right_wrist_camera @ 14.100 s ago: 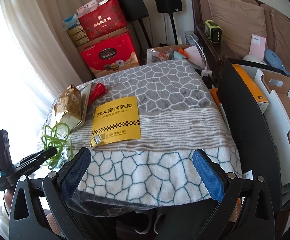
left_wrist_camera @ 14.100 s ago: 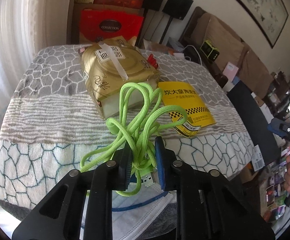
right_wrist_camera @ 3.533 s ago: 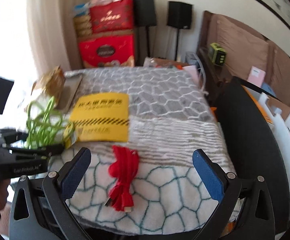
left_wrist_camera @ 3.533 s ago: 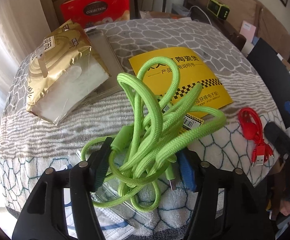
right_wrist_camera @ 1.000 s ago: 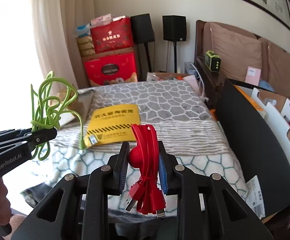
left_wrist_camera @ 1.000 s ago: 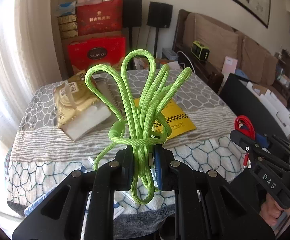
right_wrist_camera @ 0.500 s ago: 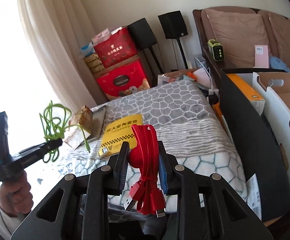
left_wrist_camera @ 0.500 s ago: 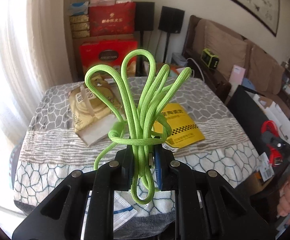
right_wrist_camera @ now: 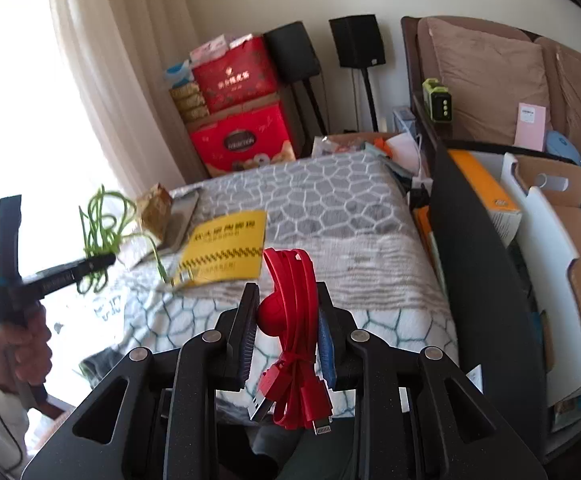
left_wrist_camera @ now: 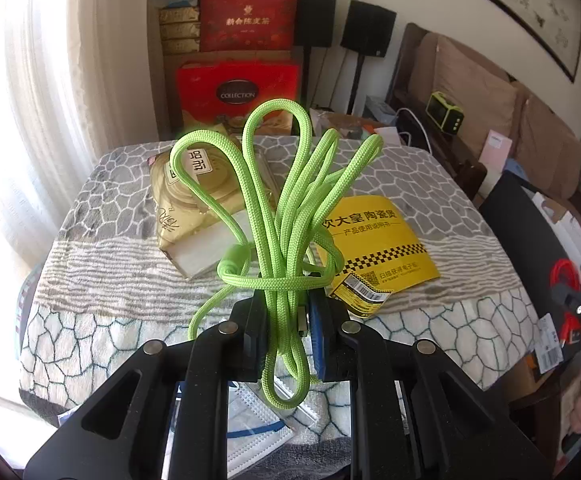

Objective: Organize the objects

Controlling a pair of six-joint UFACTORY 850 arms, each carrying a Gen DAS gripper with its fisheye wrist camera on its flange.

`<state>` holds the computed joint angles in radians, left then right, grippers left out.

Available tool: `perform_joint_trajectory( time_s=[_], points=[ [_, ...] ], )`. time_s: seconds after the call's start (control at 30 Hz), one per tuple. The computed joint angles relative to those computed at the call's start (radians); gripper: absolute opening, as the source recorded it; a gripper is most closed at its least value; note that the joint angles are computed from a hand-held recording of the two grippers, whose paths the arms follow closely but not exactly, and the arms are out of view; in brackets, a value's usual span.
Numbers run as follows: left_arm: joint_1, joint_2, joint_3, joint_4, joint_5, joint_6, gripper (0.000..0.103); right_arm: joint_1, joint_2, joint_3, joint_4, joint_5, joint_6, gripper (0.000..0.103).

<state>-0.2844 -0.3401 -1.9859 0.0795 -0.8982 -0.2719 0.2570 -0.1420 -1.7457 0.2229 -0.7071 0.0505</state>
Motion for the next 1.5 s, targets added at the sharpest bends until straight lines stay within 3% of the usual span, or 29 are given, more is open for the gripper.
perform_joint_trajectory(
  time_s=[0.2,0.37,0.73,0.83,1.03,1.27,1.5],
  points=[
    [-0.035,-0.019,-0.028,0.125,-0.029,-0.044,0.016,0.016,0.008,0.053,0.057,0.018,-0.076,0.026],
    [-0.062,-0.029,-0.047,0.191,-0.037,-0.086,0.016,0.060,0.008,0.027,-0.132,0.015,0.005,0.026],
    [-0.111,-0.103,-0.186,0.309,-0.118,-0.185,0.016,0.035,-0.055,-0.120,-0.037,0.039,-0.087,0.026],
    [-0.138,-0.132,-0.259,0.342,-0.148,-0.194,0.016,0.018,-0.029,-0.100,0.005,0.051,-0.106,0.026],
    [-0.175,-0.201,-0.384,0.333,-0.162,-0.180,0.016,-0.006,0.051,0.009,-0.072,0.043,-0.086,0.026],
    [-0.191,-0.229,-0.427,0.371,-0.187,-0.181,0.016,-0.053,0.065,0.014,0.040,0.057,-0.182,0.026],
    [-0.211,-0.172,-0.322,0.410,-0.147,-0.230,0.016,-0.037,0.076,0.014,0.004,0.072,-0.198,0.026]
  ],
)
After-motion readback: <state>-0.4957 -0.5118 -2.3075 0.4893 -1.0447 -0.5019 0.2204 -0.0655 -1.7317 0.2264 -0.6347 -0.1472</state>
